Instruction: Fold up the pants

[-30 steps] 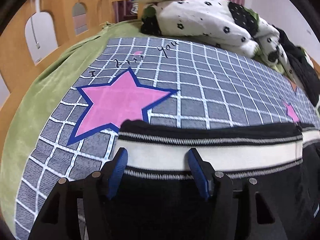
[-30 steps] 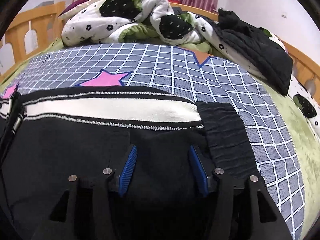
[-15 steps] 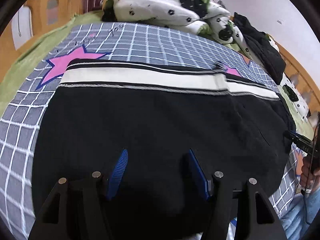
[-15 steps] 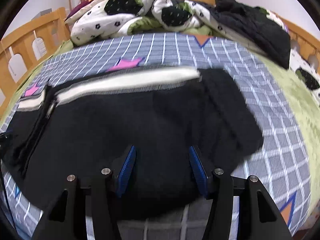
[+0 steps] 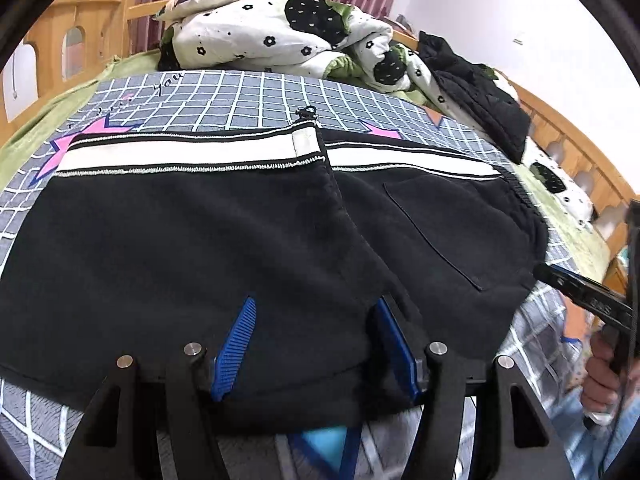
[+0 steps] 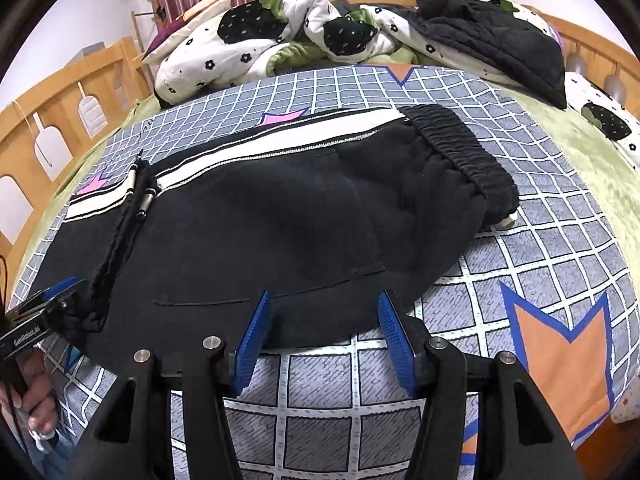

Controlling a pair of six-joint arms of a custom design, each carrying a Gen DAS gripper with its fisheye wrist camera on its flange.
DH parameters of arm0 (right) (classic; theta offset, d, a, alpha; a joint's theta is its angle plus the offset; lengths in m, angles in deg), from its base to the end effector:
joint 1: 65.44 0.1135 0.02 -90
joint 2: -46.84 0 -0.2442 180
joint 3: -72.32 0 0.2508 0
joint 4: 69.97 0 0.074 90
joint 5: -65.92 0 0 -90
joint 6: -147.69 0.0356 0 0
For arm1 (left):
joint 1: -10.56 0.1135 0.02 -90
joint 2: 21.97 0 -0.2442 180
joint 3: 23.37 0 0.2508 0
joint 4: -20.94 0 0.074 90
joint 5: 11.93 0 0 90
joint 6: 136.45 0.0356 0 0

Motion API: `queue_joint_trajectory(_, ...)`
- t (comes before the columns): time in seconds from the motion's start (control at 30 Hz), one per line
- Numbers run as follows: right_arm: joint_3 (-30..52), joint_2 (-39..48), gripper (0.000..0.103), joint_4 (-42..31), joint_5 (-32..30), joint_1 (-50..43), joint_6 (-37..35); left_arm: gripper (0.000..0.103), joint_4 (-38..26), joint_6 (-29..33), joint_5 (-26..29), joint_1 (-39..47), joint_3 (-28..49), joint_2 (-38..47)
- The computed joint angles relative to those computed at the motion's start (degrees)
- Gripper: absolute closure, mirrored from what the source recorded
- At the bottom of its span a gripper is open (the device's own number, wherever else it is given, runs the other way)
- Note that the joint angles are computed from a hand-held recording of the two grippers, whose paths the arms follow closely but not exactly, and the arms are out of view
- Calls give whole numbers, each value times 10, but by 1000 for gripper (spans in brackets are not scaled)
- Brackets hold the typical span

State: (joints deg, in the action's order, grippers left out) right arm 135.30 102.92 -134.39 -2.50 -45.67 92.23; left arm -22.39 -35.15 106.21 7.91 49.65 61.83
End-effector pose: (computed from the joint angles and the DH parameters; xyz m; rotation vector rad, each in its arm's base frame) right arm 0.1834 0.0520 0.2559 0.4536 2.4329 -0.0905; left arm 0.3007 -0.0307 0.2240 0.4910 2.3889 -0.5481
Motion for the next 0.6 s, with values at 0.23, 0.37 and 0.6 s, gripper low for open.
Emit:
queue_joint_trajectory(0.23,25,19,48,21,17,23,-4,40,-42,51,82,135,-17,-56)
queue_joint_trajectory(0.37,62,63,48,33,56,67,-5,39,-55,74,76,202,-6,-40)
queue_joint_trajectory(0.6,117,124,48,45,113,120,2,39,-98,113,137,312,35,35)
